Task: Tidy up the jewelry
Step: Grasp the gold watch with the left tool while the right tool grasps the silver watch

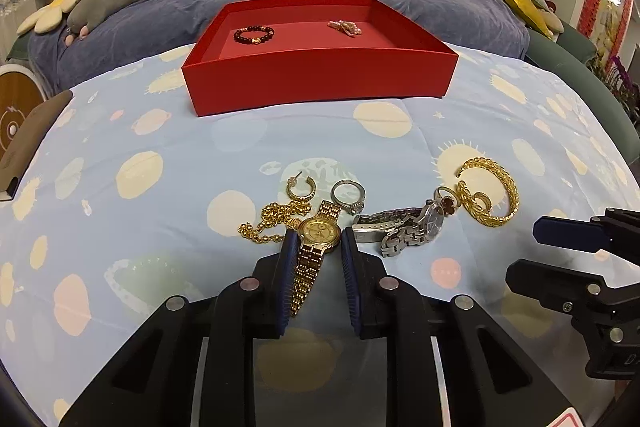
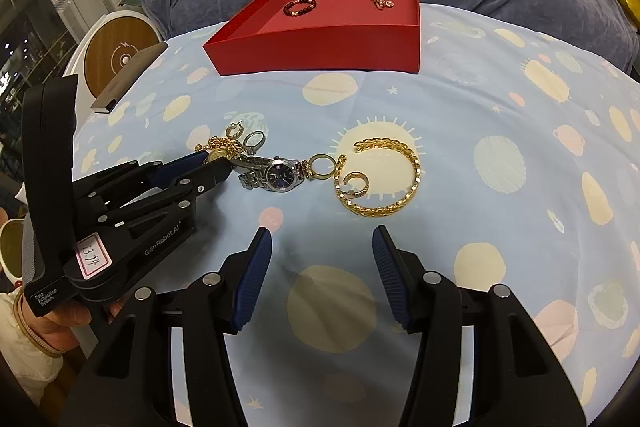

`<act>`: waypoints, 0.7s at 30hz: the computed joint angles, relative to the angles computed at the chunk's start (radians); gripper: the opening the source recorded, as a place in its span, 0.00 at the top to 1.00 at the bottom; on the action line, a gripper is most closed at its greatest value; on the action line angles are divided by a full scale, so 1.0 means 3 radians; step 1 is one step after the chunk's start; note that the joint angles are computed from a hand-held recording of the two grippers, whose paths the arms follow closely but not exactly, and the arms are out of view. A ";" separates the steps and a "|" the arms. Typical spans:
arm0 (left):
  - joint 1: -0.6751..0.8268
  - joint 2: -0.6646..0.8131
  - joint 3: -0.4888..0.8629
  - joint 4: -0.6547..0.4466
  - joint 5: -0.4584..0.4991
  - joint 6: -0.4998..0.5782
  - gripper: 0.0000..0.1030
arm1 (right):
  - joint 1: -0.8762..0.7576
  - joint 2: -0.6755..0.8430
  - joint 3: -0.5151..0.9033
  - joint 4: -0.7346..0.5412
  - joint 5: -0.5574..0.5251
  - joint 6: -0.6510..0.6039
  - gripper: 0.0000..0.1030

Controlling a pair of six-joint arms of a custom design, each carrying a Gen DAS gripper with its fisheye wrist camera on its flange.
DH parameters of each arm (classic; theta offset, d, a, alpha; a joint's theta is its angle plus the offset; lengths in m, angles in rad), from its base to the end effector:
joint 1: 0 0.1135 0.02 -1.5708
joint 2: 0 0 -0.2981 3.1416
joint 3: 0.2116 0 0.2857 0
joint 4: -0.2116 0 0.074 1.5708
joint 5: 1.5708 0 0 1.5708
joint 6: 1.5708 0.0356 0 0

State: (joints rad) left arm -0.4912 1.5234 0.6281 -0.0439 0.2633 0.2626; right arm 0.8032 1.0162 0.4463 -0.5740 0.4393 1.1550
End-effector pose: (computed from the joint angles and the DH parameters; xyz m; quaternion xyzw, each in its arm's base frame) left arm 0.2525 -0.1456 0.1433 0.3847 0.8612 -0.1591 0.2916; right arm 0.1321 0.1151 0.1700 0.2124 0.9310 0.0528 0.2921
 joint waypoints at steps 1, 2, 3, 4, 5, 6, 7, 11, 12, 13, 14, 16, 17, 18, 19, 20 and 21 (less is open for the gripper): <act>0.0018 -0.0017 0.0005 -0.0032 0.0027 -0.0006 0.81 | -0.0023 0.0004 -0.0012 0.0045 -0.0032 -0.0009 0.51; 0.0056 -0.0043 0.0010 -0.0073 0.0079 -0.0016 0.81 | -0.0055 0.0008 -0.0027 0.0102 -0.0074 -0.0026 0.52; 0.0094 -0.0071 0.0013 -0.0109 0.0124 -0.0022 0.81 | -0.0088 0.0023 -0.0040 0.0167 -0.0118 -0.0043 0.52; 0.0130 -0.0104 0.0015 -0.0138 0.0160 -0.0021 0.81 | -0.0126 0.0050 -0.0048 0.0240 -0.0165 -0.0071 0.53; 0.0159 -0.0134 0.0014 -0.0161 0.0188 -0.0016 0.81 | -0.0158 0.0077 -0.0052 0.0306 -0.0205 -0.0102 0.54; 0.0192 -0.0164 0.0013 -0.0187 0.0217 -0.0012 0.81 | -0.0185 0.0118 -0.0051 0.0384 -0.0240 -0.0138 0.55; 0.0227 -0.0187 0.0017 -0.0212 0.0238 -0.0012 0.82 | -0.0208 0.0168 -0.0041 0.0455 -0.0269 -0.0175 0.55; 0.0408 -0.0268 0.0033 -0.0337 0.0401 0.0036 0.82 | -0.0314 0.0434 0.0013 0.0759 -0.0376 -0.0338 0.56; 0.0453 -0.0284 0.0034 -0.0358 0.0432 0.0060 0.82 | -0.0331 0.0520 0.0040 0.0805 -0.0372 -0.0368 0.56; 0.0499 -0.0293 0.0038 -0.0382 0.0464 0.0083 0.82 | -0.0351 0.0593 0.0057 0.0848 -0.0373 -0.0388 0.56; 0.0542 -0.0295 0.0046 -0.0407 0.0498 0.0100 0.82 | -0.0372 0.0658 0.0072 0.0892 -0.0371 -0.0398 0.56; 0.0624 -0.0296 0.0062 -0.0456 0.0555 0.0143 0.82 | -0.0391 0.0742 0.0111 0.0926 -0.0308 -0.0421 0.56; 0.0663 -0.0304 0.0062 -0.0473 0.0577 0.0172 0.82 | -0.0412 0.0763 0.0119 0.0946 -0.0297 -0.0436 0.56; 0.0693 -0.0309 0.0061 -0.0484 0.0593 0.0196 0.82 | -0.0433 0.0773 0.0115 0.0979 -0.0288 -0.0450 0.56; 0.0727 -0.0310 0.0068 -0.0507 0.0615 0.0221 0.82 | -0.0455 0.0788 0.0110 0.1011 -0.0271 -0.0455 0.56; 0.0765 -0.0305 0.0076 -0.0533 0.0645 0.0243 0.82 | -0.0476 0.0795 0.0098 0.1052 -0.0264 -0.0463 0.56; 0.0801 -0.0302 0.0083 -0.0556 0.0675 0.0259 0.82 | -0.0495 0.0800 0.0087 0.1095 -0.0259 -0.0470 0.56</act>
State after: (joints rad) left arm -0.2509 1.4329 0.6530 -0.2107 0.4657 0.3402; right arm 0.6548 1.2563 0.4726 -0.2456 0.3617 1.0141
